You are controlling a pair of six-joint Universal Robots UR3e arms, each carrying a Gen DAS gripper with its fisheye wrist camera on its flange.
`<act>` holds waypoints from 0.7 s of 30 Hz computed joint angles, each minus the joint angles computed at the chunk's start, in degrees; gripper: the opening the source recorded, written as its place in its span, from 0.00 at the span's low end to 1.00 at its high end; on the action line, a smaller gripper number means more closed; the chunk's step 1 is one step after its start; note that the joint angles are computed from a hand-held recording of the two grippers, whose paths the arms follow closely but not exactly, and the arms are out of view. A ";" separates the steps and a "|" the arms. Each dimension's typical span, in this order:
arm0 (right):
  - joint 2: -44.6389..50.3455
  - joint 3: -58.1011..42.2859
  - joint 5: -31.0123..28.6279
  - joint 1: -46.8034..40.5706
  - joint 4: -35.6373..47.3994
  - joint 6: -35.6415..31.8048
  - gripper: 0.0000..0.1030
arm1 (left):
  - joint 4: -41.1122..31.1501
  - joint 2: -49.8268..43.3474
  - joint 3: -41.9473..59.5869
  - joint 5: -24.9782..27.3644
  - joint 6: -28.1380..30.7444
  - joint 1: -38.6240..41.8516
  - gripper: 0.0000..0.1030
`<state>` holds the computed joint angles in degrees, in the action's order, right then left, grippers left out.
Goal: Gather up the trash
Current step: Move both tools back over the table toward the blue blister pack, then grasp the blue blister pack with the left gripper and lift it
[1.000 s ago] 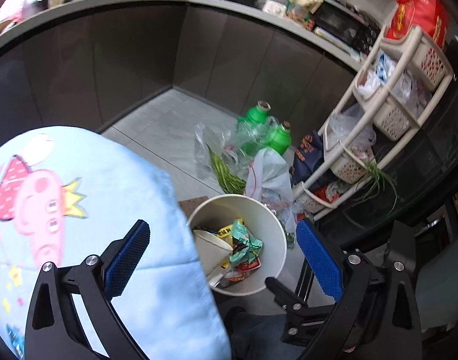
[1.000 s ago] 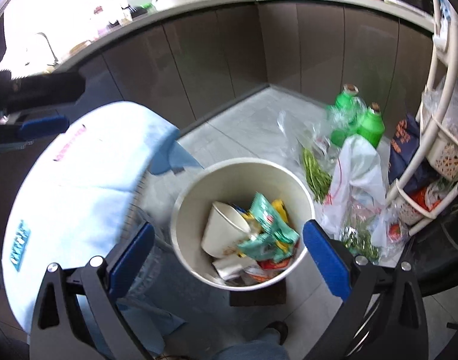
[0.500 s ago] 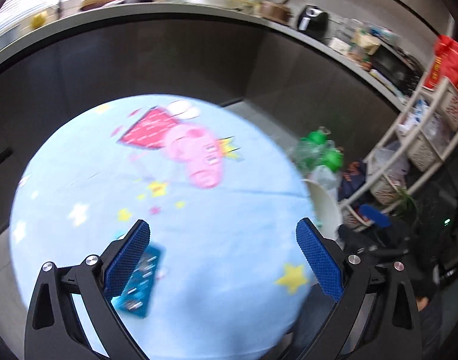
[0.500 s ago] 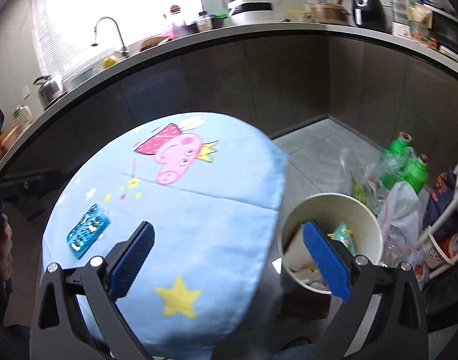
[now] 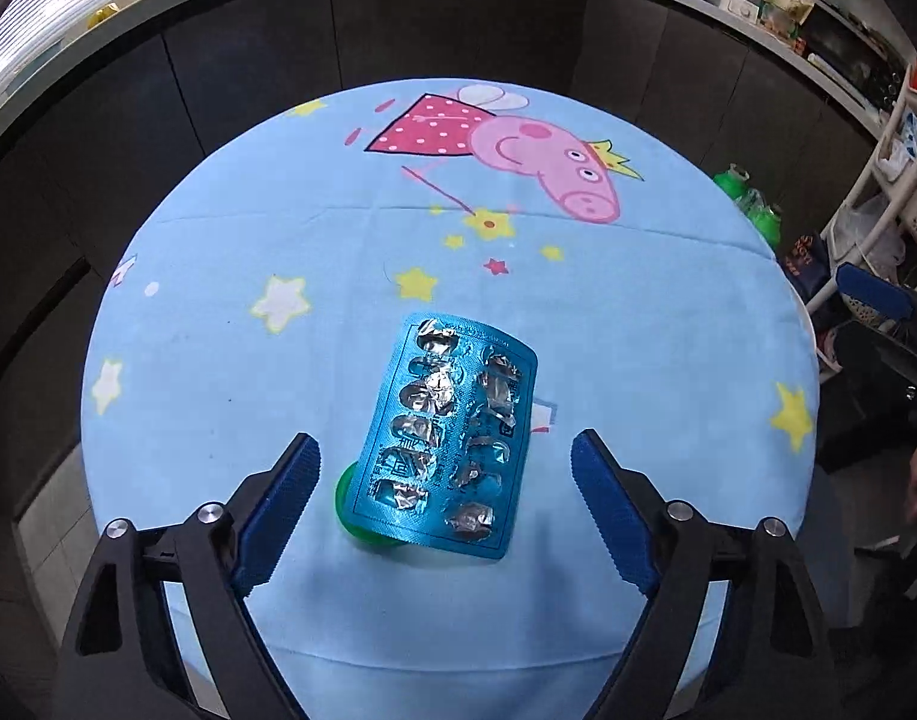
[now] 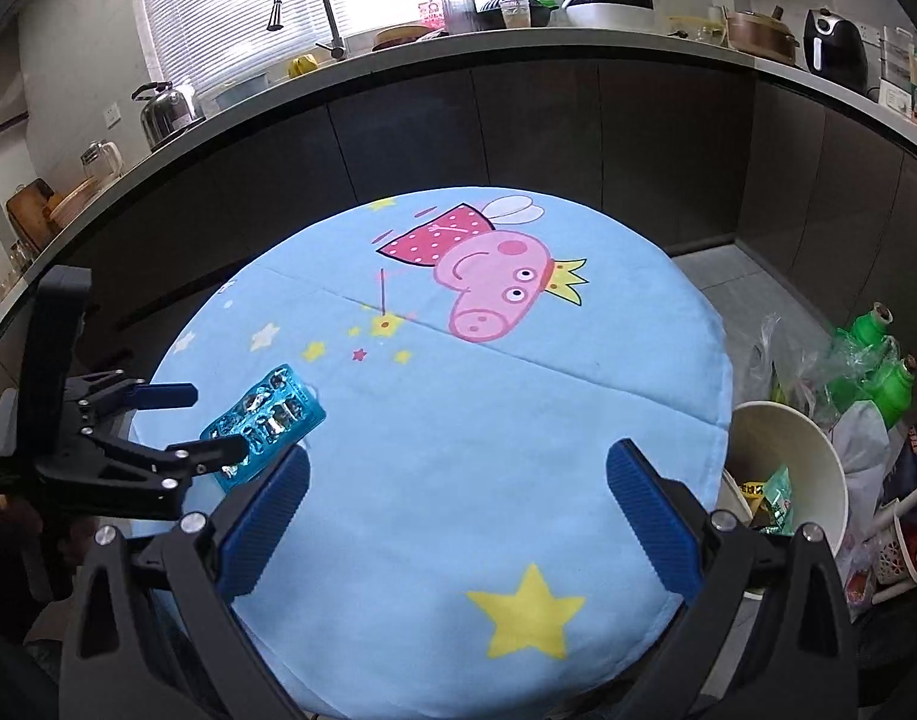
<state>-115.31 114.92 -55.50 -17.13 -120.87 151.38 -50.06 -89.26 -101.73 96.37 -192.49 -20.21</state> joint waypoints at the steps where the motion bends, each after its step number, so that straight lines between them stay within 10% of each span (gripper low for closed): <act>1: 0.23 -0.13 -0.35 0.37 -0.08 0.07 0.97 | 0.23 -0.82 0.32 -0.40 0.55 0.29 0.77; 10: 2.47 -0.55 -1.84 1.60 -1.58 1.86 0.97 | -2.23 -7.27 5.41 -0.59 3.32 0.99 0.74; 21: 4.86 -1.18 -3.22 4.89 -3.41 3.39 0.97 | -4.09 -7.66 7.33 -4.02 4.77 2.45 0.45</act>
<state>-110.45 113.75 -58.72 -12.23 -124.27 154.77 -54.15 -96.92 -94.40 92.35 -187.71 -17.77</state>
